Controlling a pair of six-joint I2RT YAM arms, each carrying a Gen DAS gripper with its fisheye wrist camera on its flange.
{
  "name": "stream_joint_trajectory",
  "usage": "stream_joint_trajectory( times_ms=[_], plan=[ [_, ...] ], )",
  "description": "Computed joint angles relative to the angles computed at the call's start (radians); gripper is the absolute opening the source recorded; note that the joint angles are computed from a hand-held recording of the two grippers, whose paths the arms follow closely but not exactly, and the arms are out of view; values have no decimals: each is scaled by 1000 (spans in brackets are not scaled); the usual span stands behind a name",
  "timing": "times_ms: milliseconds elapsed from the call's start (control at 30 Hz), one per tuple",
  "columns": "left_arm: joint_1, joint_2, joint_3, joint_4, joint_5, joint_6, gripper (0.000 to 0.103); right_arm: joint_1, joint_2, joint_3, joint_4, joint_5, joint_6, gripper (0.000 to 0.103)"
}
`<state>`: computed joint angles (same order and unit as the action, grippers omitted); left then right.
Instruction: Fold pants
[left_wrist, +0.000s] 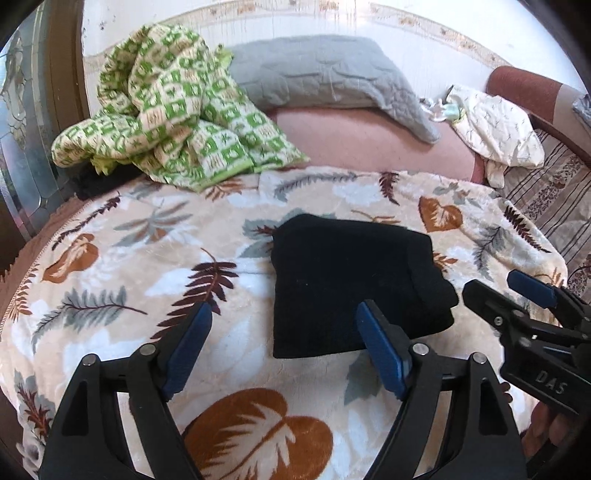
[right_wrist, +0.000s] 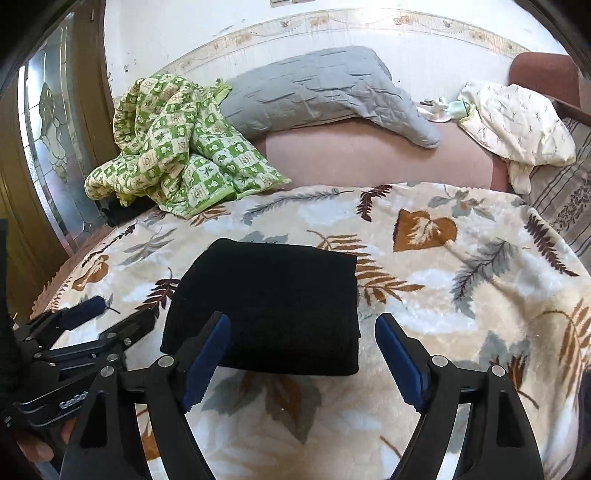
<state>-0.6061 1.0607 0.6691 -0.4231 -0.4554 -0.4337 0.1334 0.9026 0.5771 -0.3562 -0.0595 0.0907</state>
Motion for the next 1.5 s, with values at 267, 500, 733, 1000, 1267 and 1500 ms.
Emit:
stream_joint_trajectory(
  times_ms=[267, 500, 733, 1000, 1267, 1500],
  plan=[
    [-25, -100, -24, -46, -43, -21, 84, 28, -52, -6, -43, 17, 21, 83],
    [-22, -133, -31, -76, -32, -27, 84, 43, -61, -3, -53, 31, 28, 83],
    [-28, -144, -34, -80, -41, -34, 84, 79, -95, -5, -92, 61, 39, 83],
    [-21, -155, -32, -93, -35, -30, 84, 90, -83, -9, -92, 66, 40, 83],
    [-6, -150, -36, -93, -23, -26, 84, 78, -62, -15, -75, 55, 40, 83],
    [-6, -110, -37, -62, -12, -20, 84, 72, -37, -19, -62, 46, 33, 83]
  ],
)
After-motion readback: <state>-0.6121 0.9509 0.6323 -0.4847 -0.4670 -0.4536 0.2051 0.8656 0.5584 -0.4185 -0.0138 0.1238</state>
